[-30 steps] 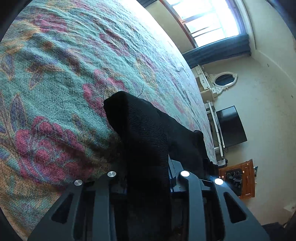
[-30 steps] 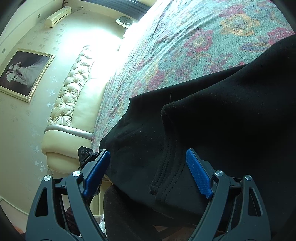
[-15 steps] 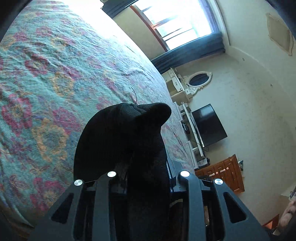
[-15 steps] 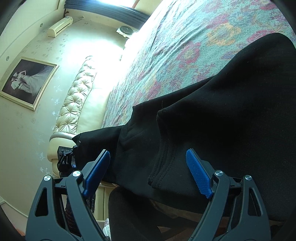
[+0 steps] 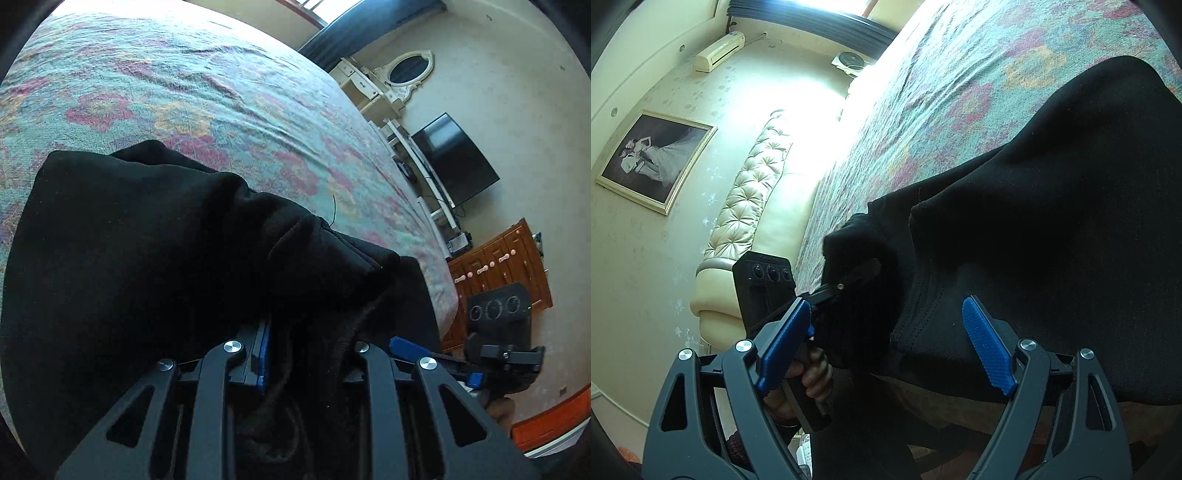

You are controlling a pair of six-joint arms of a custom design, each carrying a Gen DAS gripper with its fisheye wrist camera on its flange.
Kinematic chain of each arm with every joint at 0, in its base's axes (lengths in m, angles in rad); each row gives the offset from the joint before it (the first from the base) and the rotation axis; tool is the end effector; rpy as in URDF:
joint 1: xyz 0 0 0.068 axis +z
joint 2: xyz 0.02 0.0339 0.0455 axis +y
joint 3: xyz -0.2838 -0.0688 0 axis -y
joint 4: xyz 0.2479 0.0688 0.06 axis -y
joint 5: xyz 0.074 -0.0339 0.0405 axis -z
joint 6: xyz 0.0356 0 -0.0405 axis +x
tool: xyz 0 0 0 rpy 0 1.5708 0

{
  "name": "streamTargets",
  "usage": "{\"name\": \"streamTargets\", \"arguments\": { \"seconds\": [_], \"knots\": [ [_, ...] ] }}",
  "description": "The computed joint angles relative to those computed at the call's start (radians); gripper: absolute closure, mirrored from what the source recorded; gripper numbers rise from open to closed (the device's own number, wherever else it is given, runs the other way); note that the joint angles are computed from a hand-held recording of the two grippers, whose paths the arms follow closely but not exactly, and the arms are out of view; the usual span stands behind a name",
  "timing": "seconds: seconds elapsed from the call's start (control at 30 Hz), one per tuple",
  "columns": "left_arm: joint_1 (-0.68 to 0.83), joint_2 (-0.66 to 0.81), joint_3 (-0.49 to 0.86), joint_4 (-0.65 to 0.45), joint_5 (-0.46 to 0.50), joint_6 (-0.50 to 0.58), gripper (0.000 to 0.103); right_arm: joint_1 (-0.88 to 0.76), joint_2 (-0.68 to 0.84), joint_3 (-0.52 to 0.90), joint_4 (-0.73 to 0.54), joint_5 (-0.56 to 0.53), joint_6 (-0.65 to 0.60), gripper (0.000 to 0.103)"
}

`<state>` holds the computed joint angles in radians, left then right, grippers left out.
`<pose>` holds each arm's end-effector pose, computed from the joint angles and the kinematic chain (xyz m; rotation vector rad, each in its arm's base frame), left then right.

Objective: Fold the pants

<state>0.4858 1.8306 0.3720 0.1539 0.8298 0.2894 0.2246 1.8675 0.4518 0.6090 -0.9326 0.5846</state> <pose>0.1945 0.0730 0.0536 -0.0966 2.4551 -0.8761 0.2534 0.0872 0.0805 -0.0477 2.4400 1.4851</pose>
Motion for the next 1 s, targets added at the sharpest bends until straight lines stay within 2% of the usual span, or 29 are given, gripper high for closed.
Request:
{"name": "streamTargets", "arguments": {
  "seconds": [0.03, 0.07, 0.1, 0.17, 0.23, 0.3, 0.33, 0.4, 0.47, 0.57, 0.63, 0.7, 0.77, 0.87, 1.0],
  "knots": [
    [-0.025, -0.024, -0.035, 0.056, -0.032, -0.01, 0.08, -0.004, 0.002, 0.002, -0.007, -0.006, -0.007, 0.019],
    [-0.042, -0.056, -0.061, 0.082, -0.052, -0.013, 0.072, -0.01, 0.003, 0.007, -0.021, -0.012, -0.018, 0.019],
    [-0.049, -0.086, -0.07, 0.063, -0.044, -0.002, 0.066, -0.013, 0.002, 0.011, -0.032, -0.015, -0.025, 0.018],
    [-0.019, -0.143, -0.066, -0.044, 0.038, 0.047, 0.047, -0.014, 0.003, 0.026, -0.048, -0.017, -0.022, 0.018],
    [0.04, -0.229, -0.072, -0.161, 0.101, 0.108, 0.042, -0.012, 0.014, 0.039, -0.052, -0.027, -0.014, 0.017],
    [0.142, -0.317, -0.067, -0.3, 0.168, 0.225, 0.04, 0.0, 0.004, 0.055, -0.089, -0.021, -0.02, 0.017],
    [0.202, -0.351, -0.057, -0.36, 0.186, 0.28, 0.032, 0.005, -0.003, 0.066, -0.109, -0.014, -0.026, 0.017],
    [0.351, -0.374, -0.044, -0.407, 0.201, 0.362, 0.029, 0.008, -0.014, 0.083, -0.115, -0.001, -0.018, 0.017],
    [0.489, -0.302, 0.0, -0.41, 0.196, 0.408, 0.029, 0.013, -0.018, 0.117, -0.13, 0.011, -0.013, 0.017],
    [0.622, -0.141, 0.071, -0.318, 0.143, 0.336, 0.028, 0.041, 0.025, 0.198, -0.195, 0.007, -0.027, 0.016],
    [0.683, -0.006, 0.139, -0.3, 0.126, 0.296, 0.028, 0.086, 0.072, 0.271, -0.274, 0.039, -0.035, 0.016],
    [0.726, 0.109, 0.206, -0.34, 0.12, 0.289, 0.028, 0.124, 0.132, 0.328, -0.35, 0.058, -0.051, 0.016],
    [0.754, 0.196, 0.25, -0.381, 0.121, 0.302, 0.028, 0.158, 0.132, 0.322, -0.329, 0.106, -0.039, 0.016],
    [0.764, 0.252, 0.276, -0.396, 0.118, 0.315, 0.028, 0.19, 0.138, 0.314, -0.254, 0.054, 0.01, 0.016],
    [0.755, 0.252, 0.293, -0.42, 0.132, 0.333, 0.027, 0.248, 0.161, 0.373, -0.347, 0.129, -0.046, 0.017]
  ]
}}
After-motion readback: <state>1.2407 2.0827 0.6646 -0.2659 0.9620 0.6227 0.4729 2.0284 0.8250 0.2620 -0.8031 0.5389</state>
